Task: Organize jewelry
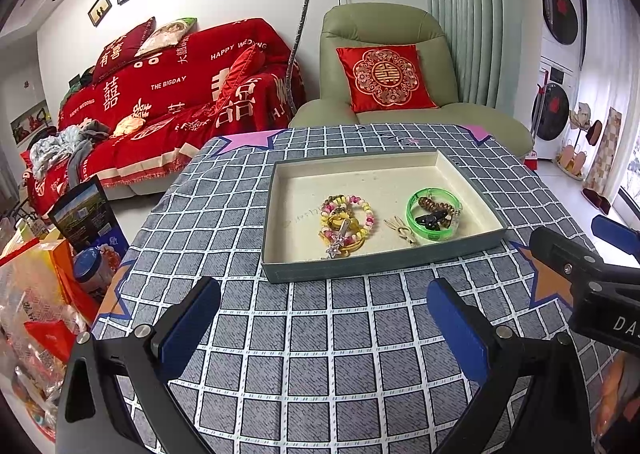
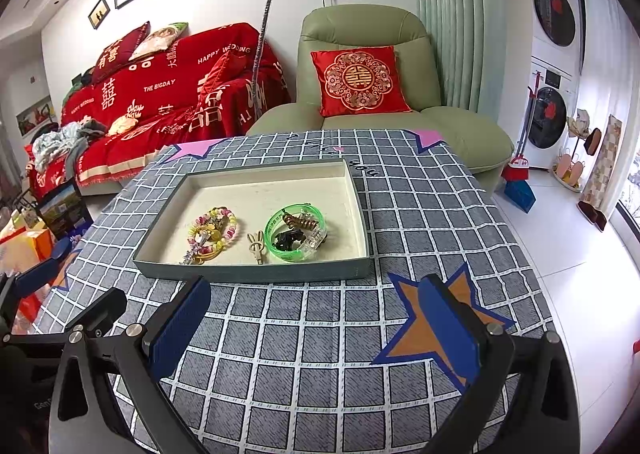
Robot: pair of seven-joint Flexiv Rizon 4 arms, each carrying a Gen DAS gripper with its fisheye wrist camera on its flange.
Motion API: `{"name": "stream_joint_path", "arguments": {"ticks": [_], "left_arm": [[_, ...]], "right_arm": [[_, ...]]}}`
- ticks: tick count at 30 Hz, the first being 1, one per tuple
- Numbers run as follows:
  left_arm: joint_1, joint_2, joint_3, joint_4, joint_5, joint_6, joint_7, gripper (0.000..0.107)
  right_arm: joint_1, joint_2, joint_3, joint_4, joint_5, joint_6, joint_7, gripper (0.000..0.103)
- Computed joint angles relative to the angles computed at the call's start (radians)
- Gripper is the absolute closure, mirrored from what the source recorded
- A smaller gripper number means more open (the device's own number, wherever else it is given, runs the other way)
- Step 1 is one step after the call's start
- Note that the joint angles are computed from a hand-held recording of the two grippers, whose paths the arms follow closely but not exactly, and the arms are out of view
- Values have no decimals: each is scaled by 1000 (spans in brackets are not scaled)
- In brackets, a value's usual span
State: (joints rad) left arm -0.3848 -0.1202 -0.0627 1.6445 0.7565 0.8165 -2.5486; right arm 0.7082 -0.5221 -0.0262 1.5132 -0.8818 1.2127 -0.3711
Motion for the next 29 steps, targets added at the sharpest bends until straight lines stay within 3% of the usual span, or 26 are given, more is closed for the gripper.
{"name": "stream_joint_path", "arguments": {"ticks": [29], "left_arm": [[10,6,1,16,12,3,-32,4]], "right_arm": [[1,-3,0,-4,10,0,-7,0]]}}
